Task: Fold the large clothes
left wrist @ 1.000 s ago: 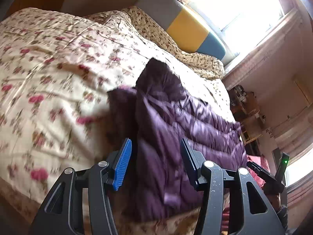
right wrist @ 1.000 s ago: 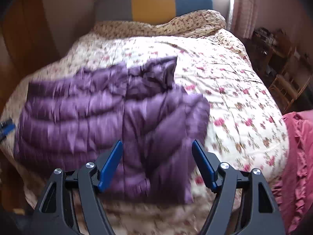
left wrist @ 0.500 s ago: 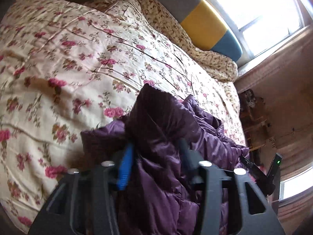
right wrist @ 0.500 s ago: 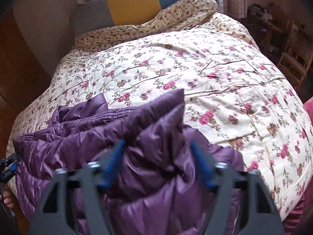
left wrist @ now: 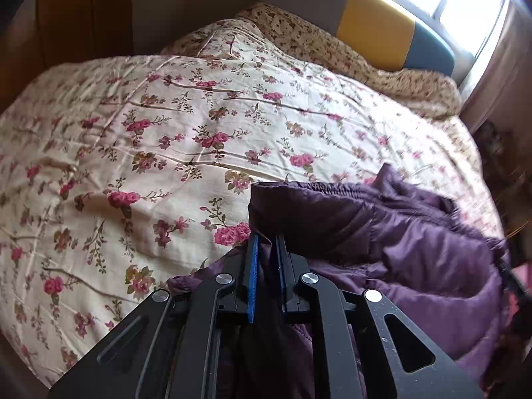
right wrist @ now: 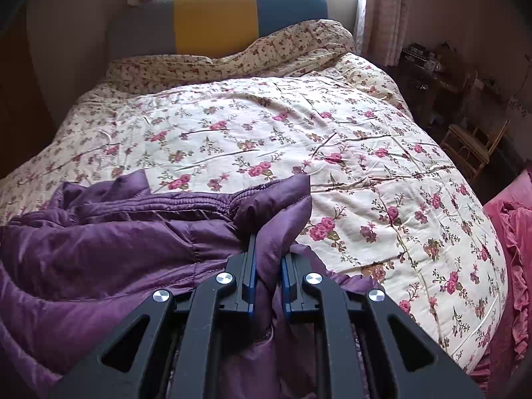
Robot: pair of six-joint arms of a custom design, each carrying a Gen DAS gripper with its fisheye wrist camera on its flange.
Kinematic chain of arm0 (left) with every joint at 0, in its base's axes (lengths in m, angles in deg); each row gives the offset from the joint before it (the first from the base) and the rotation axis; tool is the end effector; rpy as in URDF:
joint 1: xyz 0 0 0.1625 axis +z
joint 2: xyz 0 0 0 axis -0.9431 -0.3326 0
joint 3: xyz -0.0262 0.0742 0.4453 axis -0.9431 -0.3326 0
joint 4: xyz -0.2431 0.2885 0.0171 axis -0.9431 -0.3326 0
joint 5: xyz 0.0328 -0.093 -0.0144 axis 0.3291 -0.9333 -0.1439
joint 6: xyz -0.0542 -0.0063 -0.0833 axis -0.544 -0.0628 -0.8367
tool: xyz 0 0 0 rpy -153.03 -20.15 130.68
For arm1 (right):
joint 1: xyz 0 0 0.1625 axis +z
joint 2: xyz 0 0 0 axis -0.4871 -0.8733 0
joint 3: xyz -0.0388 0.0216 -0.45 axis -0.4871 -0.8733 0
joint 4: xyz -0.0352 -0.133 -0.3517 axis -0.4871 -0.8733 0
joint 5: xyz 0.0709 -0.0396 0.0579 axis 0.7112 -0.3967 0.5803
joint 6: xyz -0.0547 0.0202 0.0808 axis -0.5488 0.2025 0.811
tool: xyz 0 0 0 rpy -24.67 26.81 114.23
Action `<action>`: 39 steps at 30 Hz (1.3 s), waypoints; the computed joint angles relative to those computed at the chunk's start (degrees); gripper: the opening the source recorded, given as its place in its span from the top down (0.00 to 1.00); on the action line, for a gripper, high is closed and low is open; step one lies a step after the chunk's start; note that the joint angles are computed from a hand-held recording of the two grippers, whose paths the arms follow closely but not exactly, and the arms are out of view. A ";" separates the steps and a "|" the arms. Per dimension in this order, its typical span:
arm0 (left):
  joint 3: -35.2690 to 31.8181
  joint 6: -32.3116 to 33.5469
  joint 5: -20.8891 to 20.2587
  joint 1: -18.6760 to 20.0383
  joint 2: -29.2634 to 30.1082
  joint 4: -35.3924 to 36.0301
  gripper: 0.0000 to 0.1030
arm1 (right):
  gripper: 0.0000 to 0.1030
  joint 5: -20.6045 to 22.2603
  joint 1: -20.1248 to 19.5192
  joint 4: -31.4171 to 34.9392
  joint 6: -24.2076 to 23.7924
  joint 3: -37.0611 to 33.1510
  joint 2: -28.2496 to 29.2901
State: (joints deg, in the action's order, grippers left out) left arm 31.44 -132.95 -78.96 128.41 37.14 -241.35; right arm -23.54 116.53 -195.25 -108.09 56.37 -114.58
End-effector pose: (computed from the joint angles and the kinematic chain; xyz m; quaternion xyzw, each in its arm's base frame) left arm -0.1156 -0.6086 0.1134 -0.2498 0.7865 -0.4338 0.3616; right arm 0.0649 -0.8124 0.1627 0.3306 -0.8745 0.2202 0.2783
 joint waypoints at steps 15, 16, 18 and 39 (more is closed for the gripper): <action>-5.14 -8.90 7.60 1.42 4.63 15.91 0.90 | 0.90 -2.20 -1.36 -1.17 -0.23 -4.56 5.03; -5.11 -8.40 7.86 1.53 4.87 15.10 0.90 | 0.90 -2.24 -1.38 -1.06 -0.12 -4.81 5.23; -5.06 -7.88 8.26 1.58 5.33 13.79 0.90 | 0.90 -2.12 -1.48 -0.93 -0.05 -5.24 5.57; -3.68 -3.79 9.87 1.48 7.08 4.50 0.90 | 0.86 -3.47 -1.19 -2.55 -0.78 -5.70 6.32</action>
State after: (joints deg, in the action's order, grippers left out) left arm 27.76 -136.74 -69.08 129.89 44.22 -236.85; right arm -27.00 115.34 -197.80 -108.87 50.67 -108.27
